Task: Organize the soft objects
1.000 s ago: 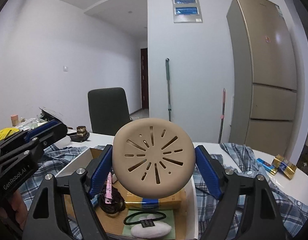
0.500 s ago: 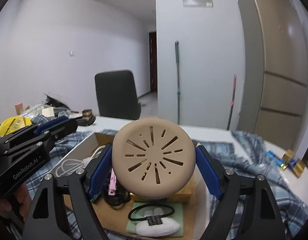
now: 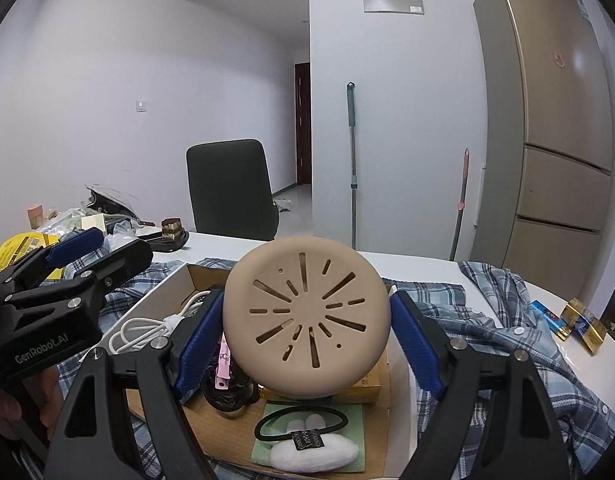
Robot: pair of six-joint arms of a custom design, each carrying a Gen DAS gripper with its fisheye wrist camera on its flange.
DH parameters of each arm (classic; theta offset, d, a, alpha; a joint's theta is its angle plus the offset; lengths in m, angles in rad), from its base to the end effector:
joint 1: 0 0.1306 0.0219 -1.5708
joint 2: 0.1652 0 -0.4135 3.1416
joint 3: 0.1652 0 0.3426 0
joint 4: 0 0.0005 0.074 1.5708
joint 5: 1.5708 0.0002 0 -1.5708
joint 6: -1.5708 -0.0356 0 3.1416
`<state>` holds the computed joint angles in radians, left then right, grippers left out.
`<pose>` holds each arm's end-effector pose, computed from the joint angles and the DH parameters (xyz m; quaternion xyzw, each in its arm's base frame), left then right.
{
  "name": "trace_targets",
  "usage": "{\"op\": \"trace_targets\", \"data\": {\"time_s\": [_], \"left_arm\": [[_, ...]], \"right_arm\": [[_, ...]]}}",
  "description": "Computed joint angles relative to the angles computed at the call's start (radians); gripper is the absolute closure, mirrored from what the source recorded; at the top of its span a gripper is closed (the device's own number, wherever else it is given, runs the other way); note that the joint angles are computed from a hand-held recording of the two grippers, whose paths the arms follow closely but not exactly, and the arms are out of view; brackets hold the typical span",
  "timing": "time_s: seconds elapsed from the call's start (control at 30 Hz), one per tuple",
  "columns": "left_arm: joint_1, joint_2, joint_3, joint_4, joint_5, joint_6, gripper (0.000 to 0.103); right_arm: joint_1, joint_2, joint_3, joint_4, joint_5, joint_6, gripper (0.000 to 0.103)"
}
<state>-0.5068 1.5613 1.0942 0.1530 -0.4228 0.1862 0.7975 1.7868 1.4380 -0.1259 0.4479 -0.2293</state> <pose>0.4380 -0.2270 0.3517 0.0045 0.8005 -0.0355 0.5982 0.4249 0.4125 0.3487 -0.1222 0.8313 0.0844 0.5356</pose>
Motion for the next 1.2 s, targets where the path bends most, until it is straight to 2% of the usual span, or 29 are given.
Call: {"op": "trace_targets", "data": {"time_s": [0.17, 0.3, 0.53, 0.63, 0.7, 0.77, 0.83, 0.9, 1.07, 1.13, 1.2], "left_arm": [[-0.002, 0.003, 0.003, -0.005, -0.012, -0.001, 0.020], [-0.003, 0.004, 0.003, -0.004, -0.014, 0.000, 0.020], [0.002, 0.000, -0.001, -0.002, -0.003, 0.002, 0.020], [0.001, -0.006, -0.011, 0.015, 0.000, -0.001, 0.020], [-0.006, -0.012, -0.018, 0.045, -0.026, -0.026, 0.020], [-0.007, -0.024, -0.005, 0.019, -0.044, -0.015, 0.020], [-0.001, -0.046, 0.000, 0.009, -0.031, -0.003, 0.020], [-0.008, -0.075, -0.006, 0.034, -0.043, -0.028, 0.020], [-0.044, -0.141, -0.007, 0.041, -0.054, -0.093, 0.020], [-0.078, -0.170, -0.018, 0.048, -0.107, -0.125, 0.020], [-0.109, -0.210, -0.036, 0.034, -0.119, -0.140, 0.020]], "right_arm": [[0.001, 0.001, 0.001, 0.001, 0.005, -0.001, 0.020], [0.003, -0.002, -0.007, 0.017, 0.015, 0.004, 0.012], [0.005, -0.006, -0.015, 0.032, 0.024, 0.010, 0.012], [0.015, -0.015, -0.044, 0.101, 0.068, 0.050, 0.012], [0.018, -0.020, -0.050, 0.122, 0.091, 0.064, 0.012], [0.013, -0.031, -0.049, 0.114, 0.081, 0.032, 0.012], [0.015, -0.046, -0.059, 0.142, 0.100, 0.043, 0.012], [0.024, -0.063, -0.067, 0.173, 0.131, 0.081, 0.012], [0.035, -0.116, -0.057, 0.140, 0.146, 0.076, 0.012], [0.047, -0.142, -0.061, 0.135, 0.164, 0.083, 0.012], [0.060, -0.169, -0.070, 0.129, 0.184, 0.086, 0.012]]}}
